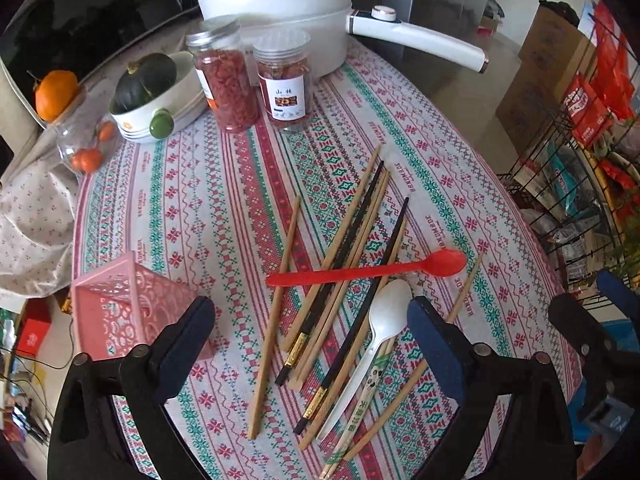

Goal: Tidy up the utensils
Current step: 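Grasp a wooden chopstick with the left tool while the right tool grasps another chopstick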

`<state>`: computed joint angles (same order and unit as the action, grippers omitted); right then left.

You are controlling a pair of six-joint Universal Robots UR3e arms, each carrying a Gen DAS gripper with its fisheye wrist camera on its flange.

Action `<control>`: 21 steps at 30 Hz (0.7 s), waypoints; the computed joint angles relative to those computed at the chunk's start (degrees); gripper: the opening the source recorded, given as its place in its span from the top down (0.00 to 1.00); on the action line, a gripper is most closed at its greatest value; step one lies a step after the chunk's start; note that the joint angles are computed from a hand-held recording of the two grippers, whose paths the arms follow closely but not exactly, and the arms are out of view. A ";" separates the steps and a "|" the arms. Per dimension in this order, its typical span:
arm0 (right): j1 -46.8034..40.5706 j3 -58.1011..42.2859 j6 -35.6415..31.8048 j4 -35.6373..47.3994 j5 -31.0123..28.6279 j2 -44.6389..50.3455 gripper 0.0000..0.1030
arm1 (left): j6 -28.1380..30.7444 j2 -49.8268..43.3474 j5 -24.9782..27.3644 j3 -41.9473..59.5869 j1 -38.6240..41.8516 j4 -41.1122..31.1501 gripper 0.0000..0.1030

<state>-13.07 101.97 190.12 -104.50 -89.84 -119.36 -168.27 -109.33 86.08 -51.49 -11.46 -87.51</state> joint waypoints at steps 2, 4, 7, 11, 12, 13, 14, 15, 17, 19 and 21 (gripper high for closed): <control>-0.38 0.07 -0.31 -0.22 0.17 0.59 0.00 | -1.23 -5.15 1.08 4.89 -0.48 -1.86 0.29; -0.12 -0.27 -0.22 -0.37 -0.14 1.49 0.00 | -1.93 -9.34 2.64 8.16 -0.93 -1.69 0.42; -0.30 -0.46 -0.60 -0.64 0.00 2.48 0.00 | -2.94 -14.13 3.03 11.53 -0.27 -1.28 0.59; -0.04 -0.50 -0.90 -0.97 -0.06 3.26 0.00 | -3.66 -18.61 0.45 15.21 1.34 -1.87 0.70; -0.01 -0.51 -0.93 -1.02 -0.06 3.45 0.00 | -3.57 -19.71 -0.22 16.27 1.58 -2.41 0.71; -0.12 -0.53 -1.12 -0.96 0.08 3.62 0.00 | -3.69 -20.93 -0.36 17.58 1.65 -3.12 0.72; -0.11 -0.49 -1.19 -1.16 0.14 3.94 0.00 | -3.89 -22.43 -0.40 19.51 1.64 -4.32 0.73; -0.11 -0.51 -1.29 -1.16 0.18 4.21 0.00 | -4.07 -23.33 -0.64 20.31 1.73 -5.03 0.73; -0.22 -0.49 -1.64 -1.10 0.38 4.71 0.00 | -4.14 -23.30 -0.44 19.52 1.62 -3.50 0.77; -0.51 -0.45 -2.16 -0.83 0.67 5.31 0.00 | -3.86 -22.78 0.36 18.27 1.36 -2.40 0.83; -1.19 -0.31 -2.62 -0.16 1.25 5.92 0.00 | -3.46 -21.44 0.07 16.05 1.54 -1.91 0.92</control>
<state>-14.26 101.66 187.49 -104.66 -88.59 -113.44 -171.73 -130.77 86.15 -35.43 -9.92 -89.42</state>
